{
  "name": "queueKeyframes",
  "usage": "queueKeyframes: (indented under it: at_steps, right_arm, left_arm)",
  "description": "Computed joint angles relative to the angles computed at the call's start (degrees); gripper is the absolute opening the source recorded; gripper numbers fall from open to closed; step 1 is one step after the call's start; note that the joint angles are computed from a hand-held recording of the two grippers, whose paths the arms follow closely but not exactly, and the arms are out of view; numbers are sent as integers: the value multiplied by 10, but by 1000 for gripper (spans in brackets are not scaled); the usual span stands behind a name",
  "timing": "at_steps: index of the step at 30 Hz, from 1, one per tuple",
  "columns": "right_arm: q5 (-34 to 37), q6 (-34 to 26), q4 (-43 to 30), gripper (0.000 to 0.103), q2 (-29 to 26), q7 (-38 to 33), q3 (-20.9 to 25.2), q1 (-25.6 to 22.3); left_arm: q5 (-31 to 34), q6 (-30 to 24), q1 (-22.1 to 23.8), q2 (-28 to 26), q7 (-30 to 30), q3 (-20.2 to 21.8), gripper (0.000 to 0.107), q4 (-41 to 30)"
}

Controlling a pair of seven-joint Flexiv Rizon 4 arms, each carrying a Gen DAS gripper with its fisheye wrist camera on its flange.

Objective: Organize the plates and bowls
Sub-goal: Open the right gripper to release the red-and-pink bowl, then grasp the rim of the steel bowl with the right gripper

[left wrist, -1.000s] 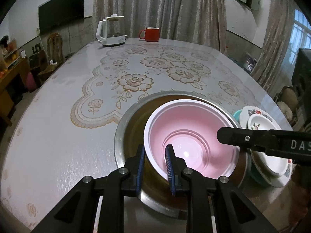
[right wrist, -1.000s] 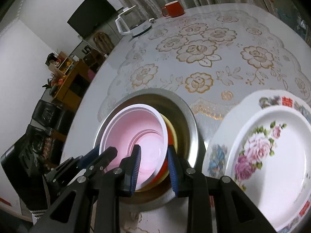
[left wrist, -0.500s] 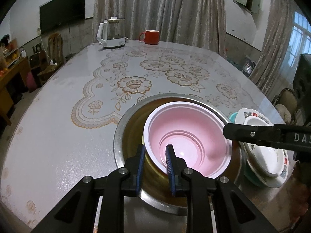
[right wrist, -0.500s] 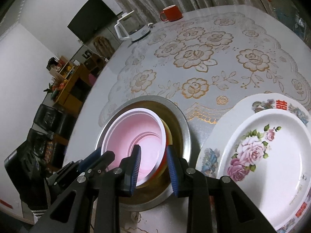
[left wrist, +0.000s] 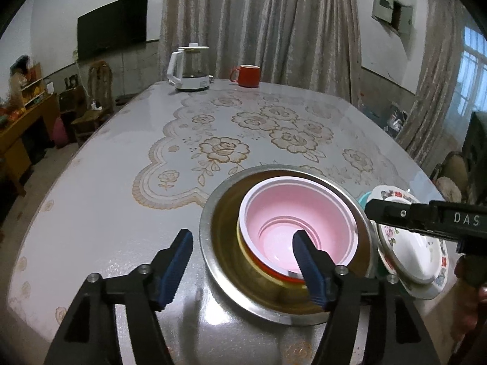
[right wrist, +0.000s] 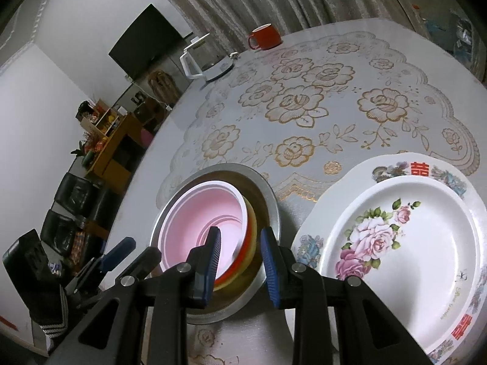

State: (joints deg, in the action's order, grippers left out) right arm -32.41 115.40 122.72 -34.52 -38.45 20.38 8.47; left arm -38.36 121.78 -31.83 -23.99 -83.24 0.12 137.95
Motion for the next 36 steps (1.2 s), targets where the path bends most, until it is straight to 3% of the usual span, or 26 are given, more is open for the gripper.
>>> queueKeyframes:
  at_steps: [8,15,24,28,33,36]
  right_arm:
    - [7,2,4,28,6,-12,-13,9]
    - [12,-12,5,28,14,-35,-21,14]
    - [14,-70,-12,29,26,-73,-15,5]
    - [-2,-119,-34,29,12,-108,29,-33]
    - [-6,-189,-68,29,-19,-159,110,-97]
    - [2,-214,-81,29,-20,-186,103,-84]
  left_arm:
    - [20,7,20,8,-29,-9,76,14]
    - [152,14,120,21,-154,-41,89,40]
    - [302,10,226,19,-279,-65,92,56]
    - [429,15,337,1,-357,-126,88,52]
    - [488,13,374,-10,-385,-145,75,40]
    - [530,5,414,-23,-402,-179,69,28]
